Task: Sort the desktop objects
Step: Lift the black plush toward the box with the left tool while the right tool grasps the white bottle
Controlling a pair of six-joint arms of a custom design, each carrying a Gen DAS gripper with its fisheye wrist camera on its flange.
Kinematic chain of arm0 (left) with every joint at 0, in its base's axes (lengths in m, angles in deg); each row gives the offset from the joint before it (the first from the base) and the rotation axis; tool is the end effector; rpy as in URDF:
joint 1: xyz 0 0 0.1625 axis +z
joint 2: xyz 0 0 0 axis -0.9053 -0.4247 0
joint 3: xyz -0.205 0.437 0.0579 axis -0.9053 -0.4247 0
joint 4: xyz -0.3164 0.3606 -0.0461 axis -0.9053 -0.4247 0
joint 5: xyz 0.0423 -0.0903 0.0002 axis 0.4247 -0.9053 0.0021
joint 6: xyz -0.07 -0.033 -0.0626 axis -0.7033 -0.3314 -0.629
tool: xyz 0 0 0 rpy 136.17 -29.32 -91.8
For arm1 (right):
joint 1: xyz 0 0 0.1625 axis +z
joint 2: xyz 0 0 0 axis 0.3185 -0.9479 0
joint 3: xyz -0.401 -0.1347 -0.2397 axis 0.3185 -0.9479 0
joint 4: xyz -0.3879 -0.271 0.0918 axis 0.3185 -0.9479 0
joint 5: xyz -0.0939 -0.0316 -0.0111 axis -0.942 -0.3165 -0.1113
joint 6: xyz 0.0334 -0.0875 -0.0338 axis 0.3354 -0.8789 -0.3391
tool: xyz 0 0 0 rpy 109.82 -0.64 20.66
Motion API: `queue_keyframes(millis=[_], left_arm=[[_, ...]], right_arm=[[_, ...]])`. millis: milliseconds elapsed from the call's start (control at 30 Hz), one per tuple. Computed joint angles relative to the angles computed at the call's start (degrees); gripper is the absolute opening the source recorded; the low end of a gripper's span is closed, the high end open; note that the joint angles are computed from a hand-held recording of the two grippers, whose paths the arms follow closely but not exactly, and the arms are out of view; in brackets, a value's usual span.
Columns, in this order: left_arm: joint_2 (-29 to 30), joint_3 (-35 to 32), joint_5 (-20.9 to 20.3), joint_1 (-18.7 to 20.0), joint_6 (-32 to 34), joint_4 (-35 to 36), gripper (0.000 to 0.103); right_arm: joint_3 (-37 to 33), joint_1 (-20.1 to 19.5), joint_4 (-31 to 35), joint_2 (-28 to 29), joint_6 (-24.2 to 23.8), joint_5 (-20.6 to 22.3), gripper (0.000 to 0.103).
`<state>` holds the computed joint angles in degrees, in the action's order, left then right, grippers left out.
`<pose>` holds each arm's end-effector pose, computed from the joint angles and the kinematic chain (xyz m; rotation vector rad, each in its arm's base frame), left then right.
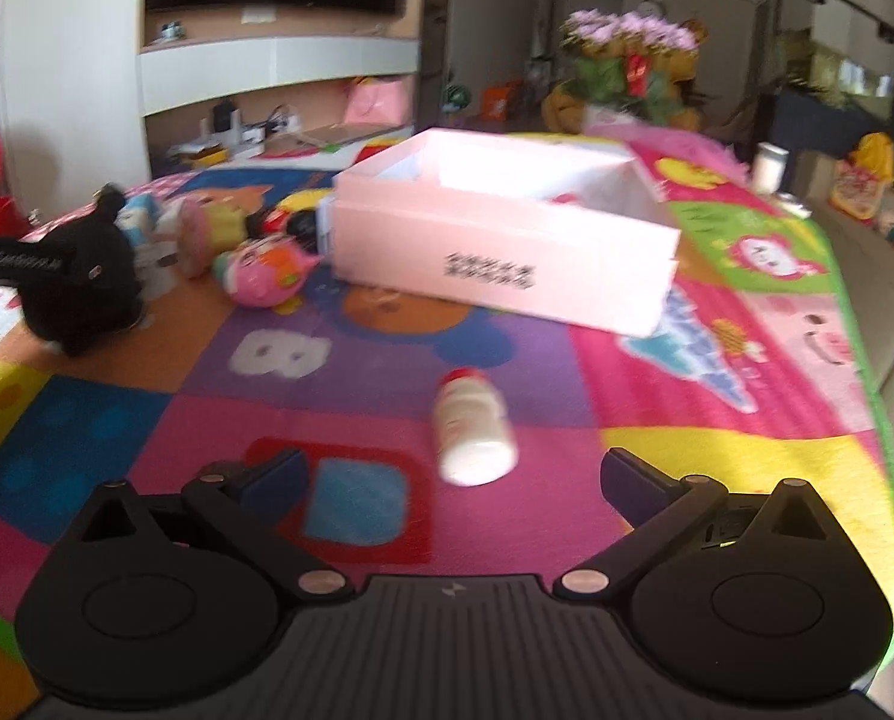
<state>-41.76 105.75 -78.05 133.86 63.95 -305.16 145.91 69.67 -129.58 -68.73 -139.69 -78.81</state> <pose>-0.0132 -0.6219 0.1497 0.0456 2.1054 -1.2612 0.0964 -0.7104 0.0508 1.0633 -2.2638 0.8379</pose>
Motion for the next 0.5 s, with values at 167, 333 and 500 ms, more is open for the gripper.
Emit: queue_keyframes(millis=[167,333,500], left_arm=[[-1.5,3.0,-5.5,-1.0,-2.4,2.5,0.083],[-1.2,3.6,-6.3,-1.1,-3.3,3.0,0.086],[-1.5,4.0,-6.4,-1.1,-4.6,3.6,0.089]], right_arm=[[-2.1,0.6,-0.3,0.7,0.1,-4.9,0.074],[-3.7,1.2,-10.9,3.5,-4.8,-9.2,0.074],[-2.7,0.4,-1.1,0.1,2.4,-4.1,0.074]])
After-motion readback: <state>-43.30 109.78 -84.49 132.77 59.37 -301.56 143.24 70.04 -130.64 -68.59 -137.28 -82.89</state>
